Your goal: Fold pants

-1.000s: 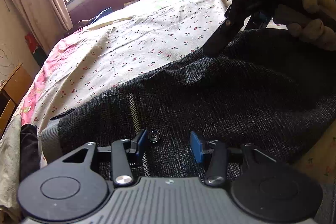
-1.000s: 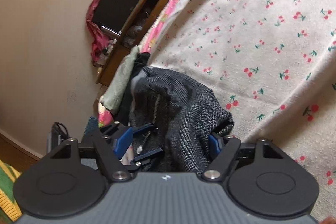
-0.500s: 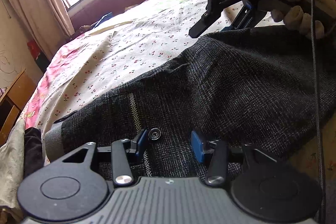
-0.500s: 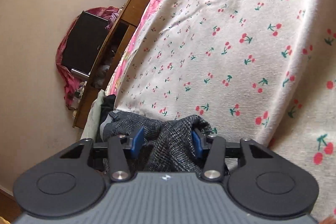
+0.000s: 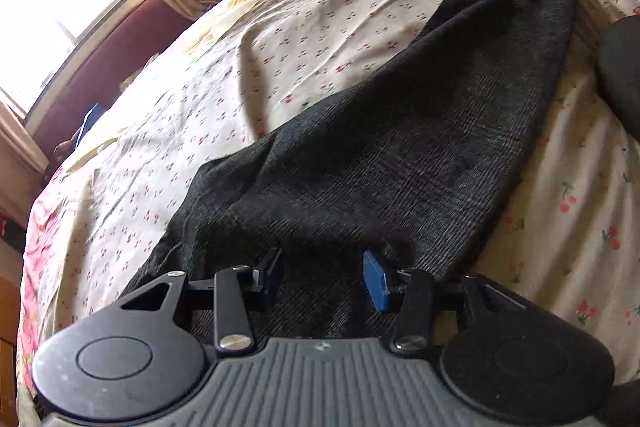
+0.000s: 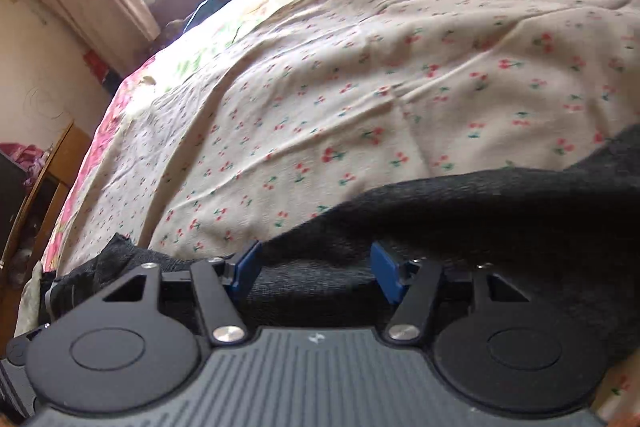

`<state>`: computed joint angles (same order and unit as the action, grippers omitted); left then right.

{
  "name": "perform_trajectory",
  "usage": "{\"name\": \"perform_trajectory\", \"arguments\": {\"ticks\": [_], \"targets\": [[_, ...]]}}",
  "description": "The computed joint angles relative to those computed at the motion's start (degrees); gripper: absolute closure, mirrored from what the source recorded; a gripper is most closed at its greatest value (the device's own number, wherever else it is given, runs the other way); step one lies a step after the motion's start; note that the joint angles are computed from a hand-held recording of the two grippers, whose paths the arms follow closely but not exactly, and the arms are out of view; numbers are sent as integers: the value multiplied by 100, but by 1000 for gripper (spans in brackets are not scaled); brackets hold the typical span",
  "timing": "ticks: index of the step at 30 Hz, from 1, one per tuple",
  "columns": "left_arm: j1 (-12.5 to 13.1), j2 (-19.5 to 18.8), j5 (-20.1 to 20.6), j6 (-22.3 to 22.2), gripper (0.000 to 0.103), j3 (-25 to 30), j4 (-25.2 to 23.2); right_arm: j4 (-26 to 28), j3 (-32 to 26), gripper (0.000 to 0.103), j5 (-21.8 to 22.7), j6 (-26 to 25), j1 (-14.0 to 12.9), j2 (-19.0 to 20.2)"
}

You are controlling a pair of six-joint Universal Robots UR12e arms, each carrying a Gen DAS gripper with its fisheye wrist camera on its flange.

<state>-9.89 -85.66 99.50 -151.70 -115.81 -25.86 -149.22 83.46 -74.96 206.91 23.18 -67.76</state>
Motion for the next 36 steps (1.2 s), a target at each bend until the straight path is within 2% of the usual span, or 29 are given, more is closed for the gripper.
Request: {"name": "perform_trajectory", "arguments": {"ticks": [2, 3, 5, 9, 10, 12, 13, 14, 17, 20, 21, 23, 26, 30, 32, 33, 34, 36], "targets": [[-124, -132, -367, -106, 45, 202, -83, -65, 414, 38, -852, 221, -86, -350], [-205, -225, -501, -91, 45, 302, -53, -146, 624, 38, -1106, 327, -145, -502], [-435, -448, -473, 85, 45, 479, 109, -468, 1107, 38, -1290, 786, -318, -812], [-667, -772, -655, 93, 45, 881, -58, -995, 1680, 37, -1309, 1393, -577, -1130], [-712, -828, -669, 84, 45, 969, -125, -1103, 1807, 36, -1158, 1582, -659, -1187], [-792, -917, -656, 105, 45, 1112, -263, -1563, 2118, 36, -576, 2206, -859, -1241], [-828, -943, -631, 98, 45, 1155, -336, -1877, 2274, 36, -297, 2480, -943, -1239], [-867, -975, -605, 62, 45, 1211, -438, -2253, 2400, 36, -225, 2716, -988, -1222], [-921, -1051, -587, -101, 45, 1360, -680, -3516, 2492, 34, -90, 3216, -1033, -898], [-1018, -1097, -508, -168, 45, 1460, -757, -4310, 2400, 35, -260, 3509, -996, -519], [-1041, -1110, -473, -132, 45, 1484, -757, -4363, 2365, 36, -354, 3559, -971, -459], [-1079, -1127, -407, -4, 45, 1512, -720, -4408, 2309, 33, -367, 3367, -945, -435], [-1093, -1149, -398, 81, 44, 1555, -747, -4457, 2427, 33, -541, 3091, -903, -602], [-1109, -1208, -379, 76, 44, 1604, -787, -4516, 2579, 33, -1206, 2689, -839, -818], [-1117, -1231, -397, 85, 44, 1618, -779, -4127, 2517, 33, -1156, 2405, -912, -925], [-1119, -1240, -432, 74, 44, 1618, -742, -4075, 2472, 33, -992, 2185, -965, -931], [-1119, -1249, -464, 59, 44, 1617, -696, -3971, 2393, 33, -773, 1879, -1023, -922], [-1129, -1280, -506, -11, 44, 1617, -575, -3416, 2124, 33, -499, 1100, -1093, -892]]}}
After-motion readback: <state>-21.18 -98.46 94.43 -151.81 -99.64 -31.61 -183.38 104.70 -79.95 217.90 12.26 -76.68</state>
